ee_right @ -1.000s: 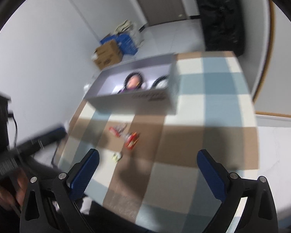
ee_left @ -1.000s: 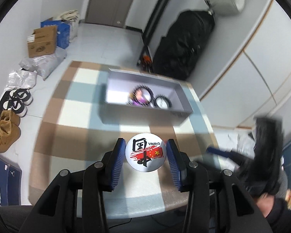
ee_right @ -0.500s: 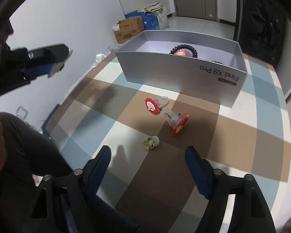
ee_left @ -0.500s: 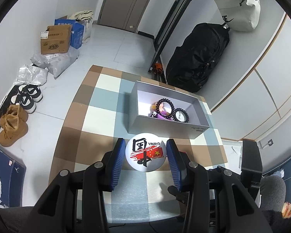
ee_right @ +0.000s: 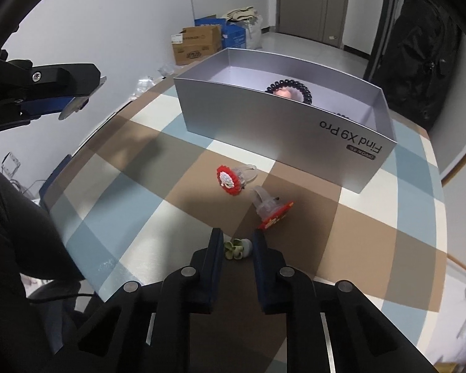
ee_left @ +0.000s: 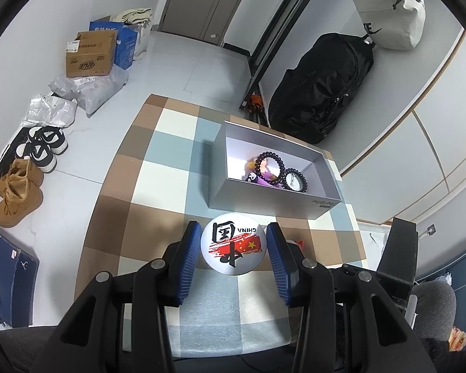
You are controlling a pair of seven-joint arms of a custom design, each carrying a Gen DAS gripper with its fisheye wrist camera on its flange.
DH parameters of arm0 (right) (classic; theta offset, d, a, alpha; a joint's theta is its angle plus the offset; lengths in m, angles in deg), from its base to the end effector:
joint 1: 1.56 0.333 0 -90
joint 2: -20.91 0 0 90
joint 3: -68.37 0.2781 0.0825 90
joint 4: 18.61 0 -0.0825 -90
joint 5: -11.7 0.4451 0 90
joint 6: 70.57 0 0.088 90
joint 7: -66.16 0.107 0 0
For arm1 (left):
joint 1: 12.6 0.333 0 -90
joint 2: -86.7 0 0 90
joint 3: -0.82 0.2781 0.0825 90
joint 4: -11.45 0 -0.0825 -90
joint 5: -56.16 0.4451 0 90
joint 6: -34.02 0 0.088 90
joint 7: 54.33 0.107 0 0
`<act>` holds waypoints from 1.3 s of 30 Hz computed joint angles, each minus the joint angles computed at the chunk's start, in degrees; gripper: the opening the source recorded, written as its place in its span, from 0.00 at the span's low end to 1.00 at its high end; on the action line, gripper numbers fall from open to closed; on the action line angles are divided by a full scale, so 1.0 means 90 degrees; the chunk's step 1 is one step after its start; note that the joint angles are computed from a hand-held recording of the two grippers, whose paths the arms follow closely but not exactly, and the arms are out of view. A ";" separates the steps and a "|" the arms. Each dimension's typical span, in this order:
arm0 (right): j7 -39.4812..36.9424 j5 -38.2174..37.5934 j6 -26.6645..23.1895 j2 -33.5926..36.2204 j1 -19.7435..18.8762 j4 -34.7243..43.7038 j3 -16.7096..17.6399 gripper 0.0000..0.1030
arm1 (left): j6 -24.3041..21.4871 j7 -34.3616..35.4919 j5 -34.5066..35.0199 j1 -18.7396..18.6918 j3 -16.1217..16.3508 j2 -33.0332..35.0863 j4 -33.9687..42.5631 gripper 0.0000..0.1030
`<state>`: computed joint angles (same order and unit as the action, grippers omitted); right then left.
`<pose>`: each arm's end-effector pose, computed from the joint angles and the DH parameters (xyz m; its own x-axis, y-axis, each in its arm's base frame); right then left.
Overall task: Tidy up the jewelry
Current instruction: 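Grasp the white round badge with the left gripper while the right gripper grasps the small yellow charm, then carry the badge and yellow charm over the white box and release both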
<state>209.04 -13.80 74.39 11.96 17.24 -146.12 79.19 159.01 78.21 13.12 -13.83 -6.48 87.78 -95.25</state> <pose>0.5142 0.2990 0.4208 -0.0799 -0.9958 -0.0448 -0.8365 0.0915 -0.5403 0.6446 -0.1220 0.4857 -0.5744 -0.7251 0.3800 -0.7706 0.3223 -0.5497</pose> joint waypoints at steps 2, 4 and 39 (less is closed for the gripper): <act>-0.0010 -0.0011 -0.0036 0.0017 0.0008 0.0032 0.0006 0.17 | 0.0024 0.0014 0.0006 -0.0009 -0.0009 -0.0028 -0.0031 0.36; -0.0014 0.0022 0.0014 -0.0012 0.0014 0.0008 -0.0006 0.17 | 0.0043 0.0019 0.0022 -0.0023 -0.0012 -0.0050 -0.0057 0.36; -0.0034 0.1622 0.2413 -0.0714 -0.1284 -0.0285 0.0024 0.17 | 0.0088 -0.0627 0.0715 -0.0403 -0.0521 0.0955 0.1379 0.36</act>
